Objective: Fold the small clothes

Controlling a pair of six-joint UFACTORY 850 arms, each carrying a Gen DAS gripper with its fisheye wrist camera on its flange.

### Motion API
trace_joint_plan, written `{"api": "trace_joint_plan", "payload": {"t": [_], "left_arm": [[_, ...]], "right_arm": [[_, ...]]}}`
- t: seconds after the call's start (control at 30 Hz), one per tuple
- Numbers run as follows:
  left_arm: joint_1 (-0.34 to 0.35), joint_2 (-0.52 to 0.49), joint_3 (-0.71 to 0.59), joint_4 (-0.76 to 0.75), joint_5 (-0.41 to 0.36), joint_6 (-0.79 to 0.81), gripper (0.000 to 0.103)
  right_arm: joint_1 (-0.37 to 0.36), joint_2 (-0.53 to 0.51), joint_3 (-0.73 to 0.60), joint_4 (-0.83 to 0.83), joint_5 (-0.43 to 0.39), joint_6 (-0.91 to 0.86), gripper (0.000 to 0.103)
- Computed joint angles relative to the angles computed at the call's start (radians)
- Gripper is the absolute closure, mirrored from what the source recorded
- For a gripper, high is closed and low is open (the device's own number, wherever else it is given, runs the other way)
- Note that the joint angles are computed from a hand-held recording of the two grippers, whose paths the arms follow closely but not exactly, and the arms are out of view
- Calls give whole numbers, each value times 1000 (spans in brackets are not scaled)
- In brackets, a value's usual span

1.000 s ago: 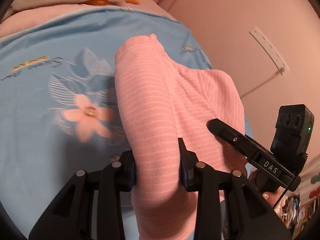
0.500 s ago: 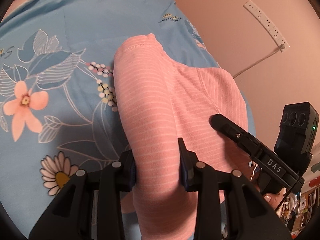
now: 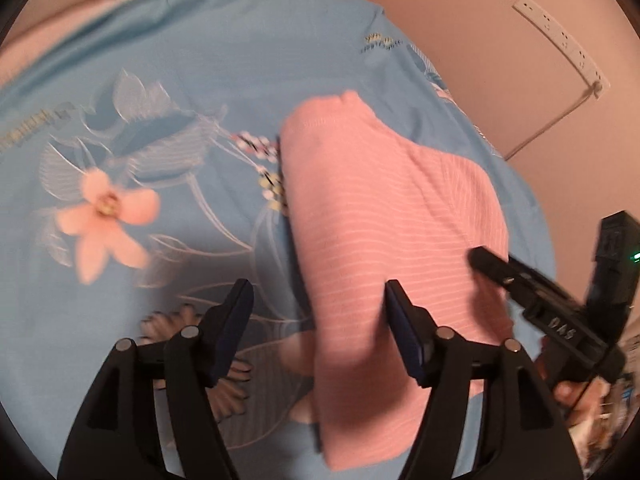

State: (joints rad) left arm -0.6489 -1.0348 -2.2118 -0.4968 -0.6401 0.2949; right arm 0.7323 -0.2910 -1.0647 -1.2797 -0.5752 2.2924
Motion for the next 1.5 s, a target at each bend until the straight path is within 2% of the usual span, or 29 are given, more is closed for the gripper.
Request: {"api": "trace_joint_plan", "payload": {"t": [0.13, 0.17, 0.2, 0.27, 0.3, 0.33, 0.43, 0.57, 0.63, 0.77, 0.83, 0.87, 0.9, 0.93, 1.0, 1.07, 1.13, 1.2, 1.27, 1.37, 1.5], "left_arm": [[-30, 133, 195, 107, 179, 15, 42], [-37, 171, 254, 106, 224, 49, 52], [-41, 202, 306, 88, 250, 97, 63], [-50, 216, 335, 54, 249, 158, 70], [-54, 208, 329, 49, 237, 172, 72], [-57, 208, 336, 46, 231, 181, 75], [-74, 218, 381, 124, 262, 133, 77], [-78, 191, 357, 203, 240, 62, 75], [-82, 190, 362, 226, 254, 49, 74], [-74, 224, 403, 185, 267, 68, 72], [-71, 254, 433, 192, 280, 44, 61], [-71, 276, 460, 210, 299, 24, 47], [-72, 298, 487, 221, 320, 13, 36], [-73, 321, 514, 235, 341, 0, 32], [-73, 365, 560, 251, 358, -12, 24], [-72, 402, 593, 258, 344, -14, 18], [-70, 430, 617, 281, 332, -35, 18], [-66, 461, 641, 279, 312, -42, 7], [-66, 486, 662, 329, 295, -108, 1], [-59, 521, 687, 316, 272, -111, 1], [-71, 557, 711, 493, 262, -285, 1]], "right_arm": [[77, 16, -2, -11, -226, -20, 48], [94, 26, 8, -52, -245, -1, 48], [106, 34, 18, -88, -246, 17, 48], [127, 40, 28, -154, -211, 31, 65], [131, 35, 24, -156, -190, 18, 77], [135, 26, 16, -146, -173, -5, 82], [144, -8, -9, -93, -134, -93, 85], [116, -46, -24, 25, -46, -181, 85], [107, -38, 3, -7, -16, -120, 85], [116, -23, 5, 17, -21, -126, 85], [133, -9, 3, 32, -38, -135, 84], [140, 1, 6, 26, -36, -122, 82], [141, -2, 2, 23, -34, -110, 74], [148, 1, -6, 44, -45, -117, 61], [169, 5, -17, 82, -83, -131, 45], [184, 6, -33, 113, -112, -160, 37], [195, 8, -49, 159, -129, -208, 25], [204, 14, -62, 216, -137, -258, 13], [218, 20, -70, 237, -148, -281, 9], [237, 18, -93, 276, -188, -325, 6], [259, 6, -139, 321, -257, -386, 3]]}}
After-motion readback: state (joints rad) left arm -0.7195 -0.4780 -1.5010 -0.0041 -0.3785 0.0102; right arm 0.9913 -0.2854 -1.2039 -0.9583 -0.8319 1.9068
